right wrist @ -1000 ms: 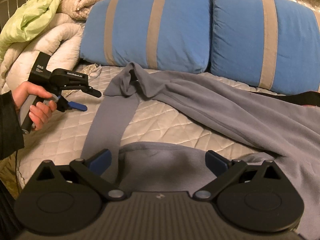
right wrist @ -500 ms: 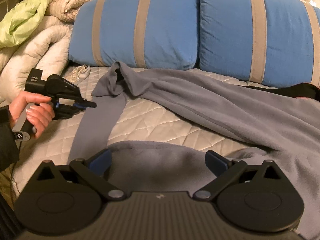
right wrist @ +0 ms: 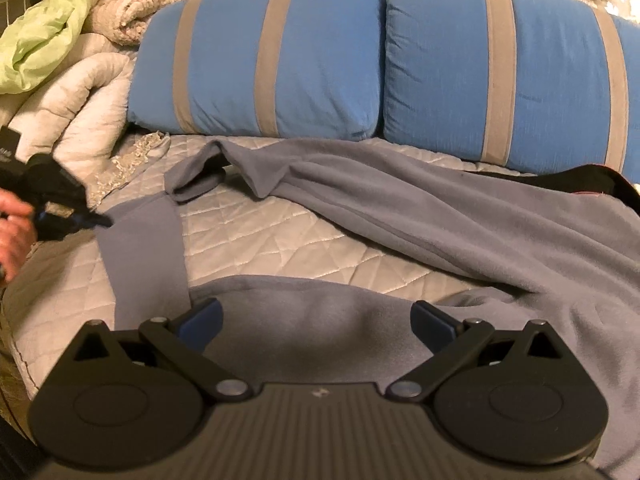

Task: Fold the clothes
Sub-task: 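Lay the leg end on the bed and open the left gripper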

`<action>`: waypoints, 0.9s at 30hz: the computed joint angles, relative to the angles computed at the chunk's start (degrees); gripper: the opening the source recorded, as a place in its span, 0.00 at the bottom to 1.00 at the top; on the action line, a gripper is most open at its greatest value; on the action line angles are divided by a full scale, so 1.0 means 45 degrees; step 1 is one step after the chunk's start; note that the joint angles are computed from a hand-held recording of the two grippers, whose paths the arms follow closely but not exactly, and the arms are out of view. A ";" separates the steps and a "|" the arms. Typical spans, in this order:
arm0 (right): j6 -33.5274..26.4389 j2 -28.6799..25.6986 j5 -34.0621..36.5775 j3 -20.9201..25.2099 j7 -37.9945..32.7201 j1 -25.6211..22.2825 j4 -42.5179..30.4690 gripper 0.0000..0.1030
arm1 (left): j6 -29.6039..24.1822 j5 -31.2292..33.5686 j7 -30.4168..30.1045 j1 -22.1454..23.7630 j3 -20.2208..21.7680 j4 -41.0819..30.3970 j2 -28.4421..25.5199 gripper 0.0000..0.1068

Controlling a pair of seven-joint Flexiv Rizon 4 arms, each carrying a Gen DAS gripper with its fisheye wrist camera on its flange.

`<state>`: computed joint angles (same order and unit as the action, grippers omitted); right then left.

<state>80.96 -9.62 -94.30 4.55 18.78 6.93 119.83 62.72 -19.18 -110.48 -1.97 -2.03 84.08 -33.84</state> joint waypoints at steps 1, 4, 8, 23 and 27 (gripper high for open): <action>-0.0041 0.0043 -0.0005 0.0012 0.0014 0.0009 0.0016 1.00 | -0.0173 0.0197 -0.0187 -0.0068 0.0263 0.0174 0.0179 0.02; -0.0187 0.0185 0.0067 0.0061 0.0015 0.0062 0.0062 1.00 | -0.0677 0.0816 -0.0542 -0.0170 0.0759 0.0594 0.0646 0.02; -0.0382 0.0285 0.0133 0.0110 0.0028 0.0194 0.0034 1.00 | -0.0362 0.1283 -0.0663 -0.0064 0.0959 0.1504 0.1253 0.02; -0.0711 0.0348 0.0173 0.0167 -0.0159 0.0503 -0.0011 1.00 | -0.0297 0.2853 -0.2648 0.0049 0.1787 0.1140 0.1330 0.40; -0.0639 0.0310 -0.0178 0.0163 -0.0122 0.0509 -0.0121 1.00 | 0.0123 0.2985 -0.1918 0.0336 0.1562 0.0270 0.0612 0.40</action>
<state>78.08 -8.23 -95.10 5.28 18.23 9.22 119.28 63.27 -5.75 -119.12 -0.46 5.00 85.30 -31.09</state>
